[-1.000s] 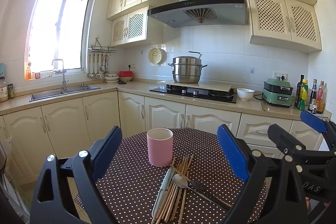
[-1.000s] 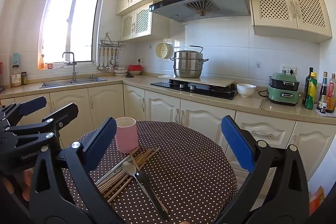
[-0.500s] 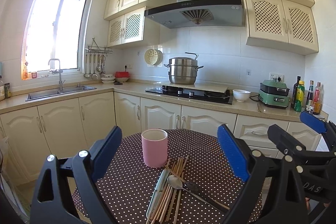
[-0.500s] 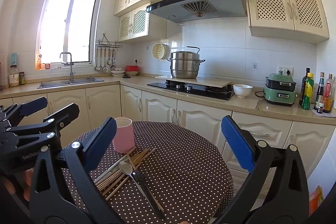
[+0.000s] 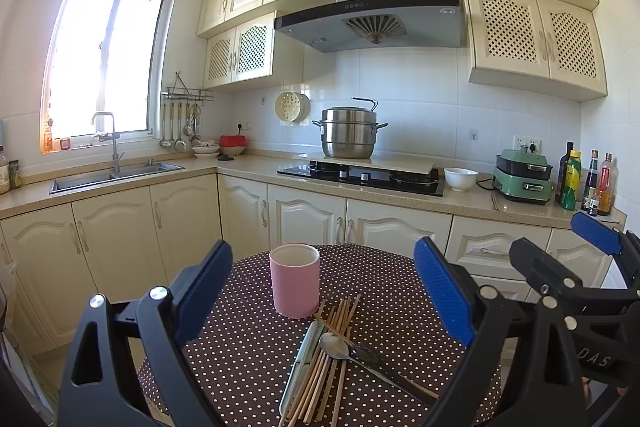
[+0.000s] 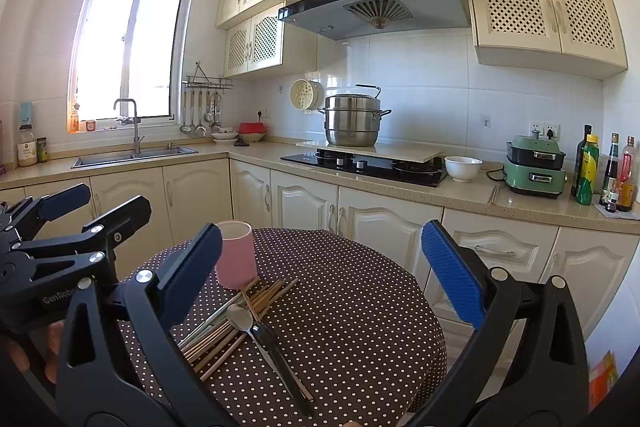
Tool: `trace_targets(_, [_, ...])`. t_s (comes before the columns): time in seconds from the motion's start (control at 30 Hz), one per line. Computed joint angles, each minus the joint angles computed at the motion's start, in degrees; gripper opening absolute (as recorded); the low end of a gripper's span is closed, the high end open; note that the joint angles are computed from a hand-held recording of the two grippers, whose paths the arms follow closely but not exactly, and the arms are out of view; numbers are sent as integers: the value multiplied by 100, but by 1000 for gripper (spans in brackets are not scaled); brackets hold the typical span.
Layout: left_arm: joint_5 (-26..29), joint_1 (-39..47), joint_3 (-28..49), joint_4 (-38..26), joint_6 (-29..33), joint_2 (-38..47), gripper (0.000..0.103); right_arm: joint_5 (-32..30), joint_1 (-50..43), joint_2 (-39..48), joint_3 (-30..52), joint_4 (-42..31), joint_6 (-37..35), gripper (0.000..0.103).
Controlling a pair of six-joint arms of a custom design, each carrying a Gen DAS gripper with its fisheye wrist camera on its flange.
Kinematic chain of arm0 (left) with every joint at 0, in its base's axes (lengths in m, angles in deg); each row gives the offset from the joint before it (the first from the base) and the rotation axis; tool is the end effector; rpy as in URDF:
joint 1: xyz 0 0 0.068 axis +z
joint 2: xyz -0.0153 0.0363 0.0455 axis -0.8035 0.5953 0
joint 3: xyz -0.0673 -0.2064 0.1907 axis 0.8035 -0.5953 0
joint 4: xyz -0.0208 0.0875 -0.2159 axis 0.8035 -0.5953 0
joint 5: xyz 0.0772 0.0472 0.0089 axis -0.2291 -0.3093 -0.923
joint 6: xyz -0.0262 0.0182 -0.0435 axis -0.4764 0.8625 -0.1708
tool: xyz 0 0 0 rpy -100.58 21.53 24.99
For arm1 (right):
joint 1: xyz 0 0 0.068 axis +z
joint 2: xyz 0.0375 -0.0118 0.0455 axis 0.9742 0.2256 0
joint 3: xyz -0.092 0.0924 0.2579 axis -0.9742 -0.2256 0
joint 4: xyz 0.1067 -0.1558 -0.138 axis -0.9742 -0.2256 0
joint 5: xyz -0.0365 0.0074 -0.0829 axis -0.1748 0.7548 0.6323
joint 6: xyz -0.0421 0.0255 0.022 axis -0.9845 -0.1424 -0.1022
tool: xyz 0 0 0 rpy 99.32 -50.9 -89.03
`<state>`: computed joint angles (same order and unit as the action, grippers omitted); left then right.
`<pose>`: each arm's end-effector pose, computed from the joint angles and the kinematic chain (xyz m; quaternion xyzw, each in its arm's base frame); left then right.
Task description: Organize utensils
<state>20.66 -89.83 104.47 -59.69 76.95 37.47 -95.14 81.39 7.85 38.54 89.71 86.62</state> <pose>0.2483 -0.1527 0.3326 -0.0590 0.7702 0.0365 0.6340 0.2731 0.0290 0.3385 -0.1185 0.7488 0.0942 0.6453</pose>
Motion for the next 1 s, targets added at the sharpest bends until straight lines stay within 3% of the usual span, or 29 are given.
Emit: trace_targets(1.0, [202,284,57,-268,-49,20,90,107,230,316,249,-231,38,98])
